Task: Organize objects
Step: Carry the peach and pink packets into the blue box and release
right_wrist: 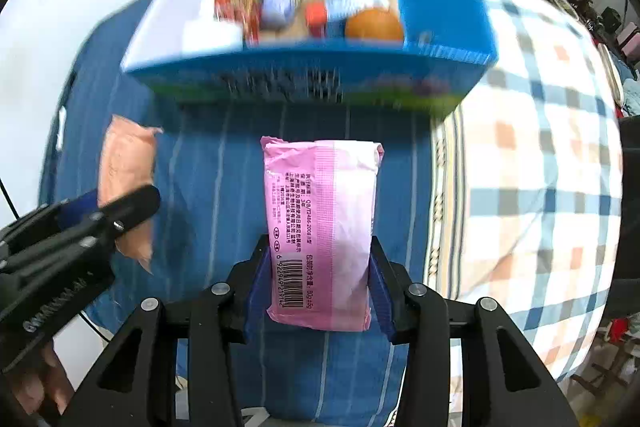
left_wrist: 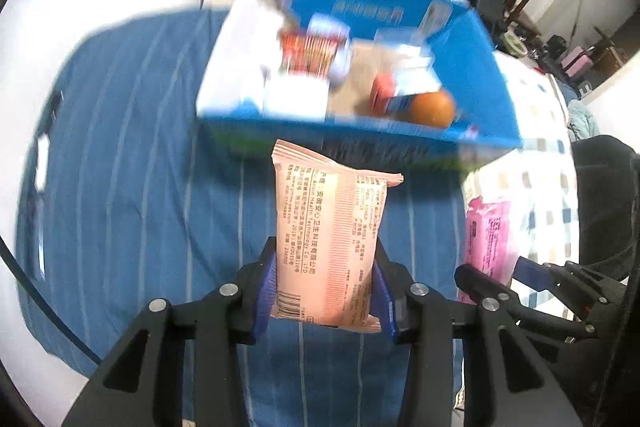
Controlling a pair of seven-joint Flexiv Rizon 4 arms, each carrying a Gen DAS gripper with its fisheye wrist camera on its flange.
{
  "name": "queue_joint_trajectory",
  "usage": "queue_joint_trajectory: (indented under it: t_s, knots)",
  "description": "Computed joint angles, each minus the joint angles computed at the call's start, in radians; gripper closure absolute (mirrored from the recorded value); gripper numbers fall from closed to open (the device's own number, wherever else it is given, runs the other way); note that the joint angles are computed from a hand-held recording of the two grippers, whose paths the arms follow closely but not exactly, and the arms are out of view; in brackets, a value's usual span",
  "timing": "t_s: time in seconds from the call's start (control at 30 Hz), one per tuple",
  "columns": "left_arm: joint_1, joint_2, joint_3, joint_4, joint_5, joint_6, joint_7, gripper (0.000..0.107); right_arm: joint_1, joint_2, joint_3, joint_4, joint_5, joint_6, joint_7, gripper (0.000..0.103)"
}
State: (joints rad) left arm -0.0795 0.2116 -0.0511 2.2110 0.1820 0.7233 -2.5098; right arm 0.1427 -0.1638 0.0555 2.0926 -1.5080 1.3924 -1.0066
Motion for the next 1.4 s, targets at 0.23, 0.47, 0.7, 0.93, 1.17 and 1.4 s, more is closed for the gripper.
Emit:
queue_joint_trajectory:
  t_s: [0.23, 0.47, 0.7, 0.93, 1.17, 1.4]
  knots:
    - [0.032, -0.017, 0.003, -0.088, 0.056, 0.006, 0.036, 0.068, 0.098, 0.066, 0.072, 0.015, 0.289, -0.162, 0.009, 0.056]
    - [0.024, 0.062, 0.002, -0.092, 0.043, -0.057, 0.059, 0.068, 0.160, 0.000, 0.058, -0.043, 0.285, -0.193, 0.121, 0.056]
    - [0.041, 0.067, 0.002, -0.091, 0.021, -0.054, 0.084, 0.068, 0.217, -0.028, 0.061, -0.091, 0.397, -0.275, 0.179, 0.056]
    - [0.062, 0.043, 0.025, -0.107, -0.003, -0.032, 0.137, 0.068, 0.282, -0.046, 0.083, -0.182, 0.640, -0.457, 0.342, 0.056]
    - [0.127, -0.063, 0.095, -0.170, -0.069, 0.055, 0.291, 0.068, 0.301, -0.118, 0.042, -0.359, 0.705, -0.536, 0.406, 0.056]
    - [0.198, -0.271, 0.149, -0.244, -0.256, 0.091, 0.487, 0.068, 0.321, -0.343, -0.037, -0.709, 0.788, -0.721, 0.322, 0.056]
